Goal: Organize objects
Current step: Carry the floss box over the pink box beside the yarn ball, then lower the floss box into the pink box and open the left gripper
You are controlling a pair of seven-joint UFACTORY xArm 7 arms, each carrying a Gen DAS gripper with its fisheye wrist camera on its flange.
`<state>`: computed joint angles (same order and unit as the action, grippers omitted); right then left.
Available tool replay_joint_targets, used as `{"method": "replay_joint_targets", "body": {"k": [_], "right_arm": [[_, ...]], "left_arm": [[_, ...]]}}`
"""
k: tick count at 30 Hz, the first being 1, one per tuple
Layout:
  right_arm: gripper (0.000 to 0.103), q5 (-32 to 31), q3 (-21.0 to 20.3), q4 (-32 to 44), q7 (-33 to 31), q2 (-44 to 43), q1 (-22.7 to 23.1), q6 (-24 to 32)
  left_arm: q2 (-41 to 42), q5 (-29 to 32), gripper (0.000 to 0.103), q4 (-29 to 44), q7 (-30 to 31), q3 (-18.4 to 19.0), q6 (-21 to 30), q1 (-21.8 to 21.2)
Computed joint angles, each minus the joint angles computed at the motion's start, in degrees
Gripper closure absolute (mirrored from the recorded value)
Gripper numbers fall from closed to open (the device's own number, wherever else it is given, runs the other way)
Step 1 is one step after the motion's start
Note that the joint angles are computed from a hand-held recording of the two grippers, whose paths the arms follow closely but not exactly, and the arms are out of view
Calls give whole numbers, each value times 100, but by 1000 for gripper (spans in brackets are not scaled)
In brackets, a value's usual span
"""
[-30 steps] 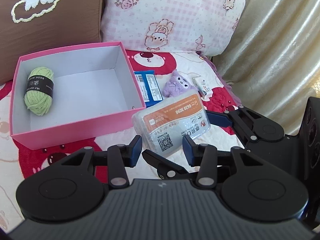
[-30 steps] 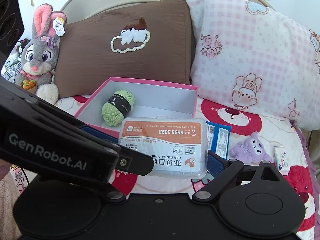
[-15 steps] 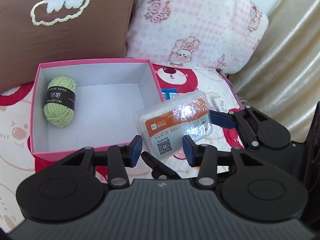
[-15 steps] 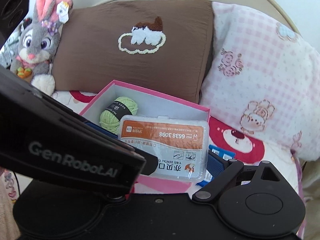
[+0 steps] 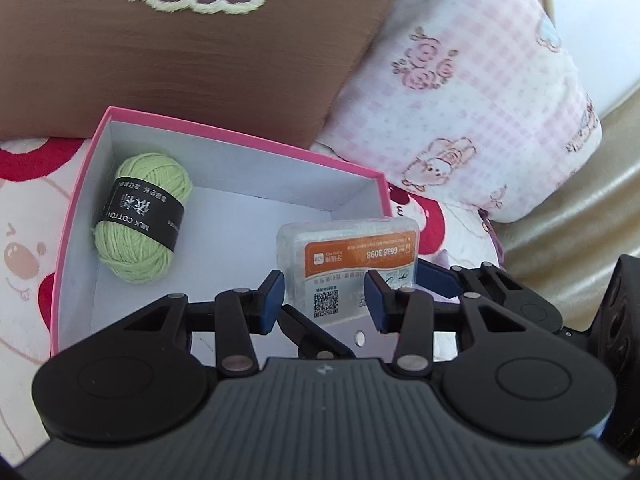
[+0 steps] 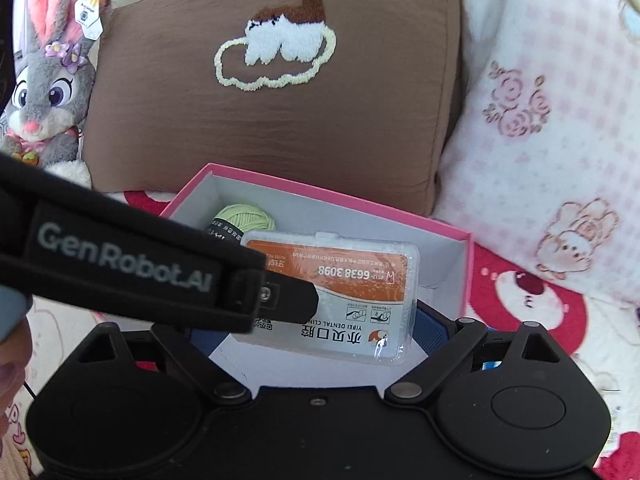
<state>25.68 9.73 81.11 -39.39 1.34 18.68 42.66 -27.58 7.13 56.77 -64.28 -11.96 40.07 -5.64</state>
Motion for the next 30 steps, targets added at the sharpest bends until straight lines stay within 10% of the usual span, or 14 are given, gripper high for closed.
{"method": "replay_joint_targets", "body": {"k": [7,30], "right_arm": [[7,686,112,724,-377,747,-140,668],[42,-913,168,2394,391,2363,81,1505]], "left_arm": [[-30,78,61,-451,58,150,-304,152],[601,1193,60,-560,-190,-40,-749,511]]}}
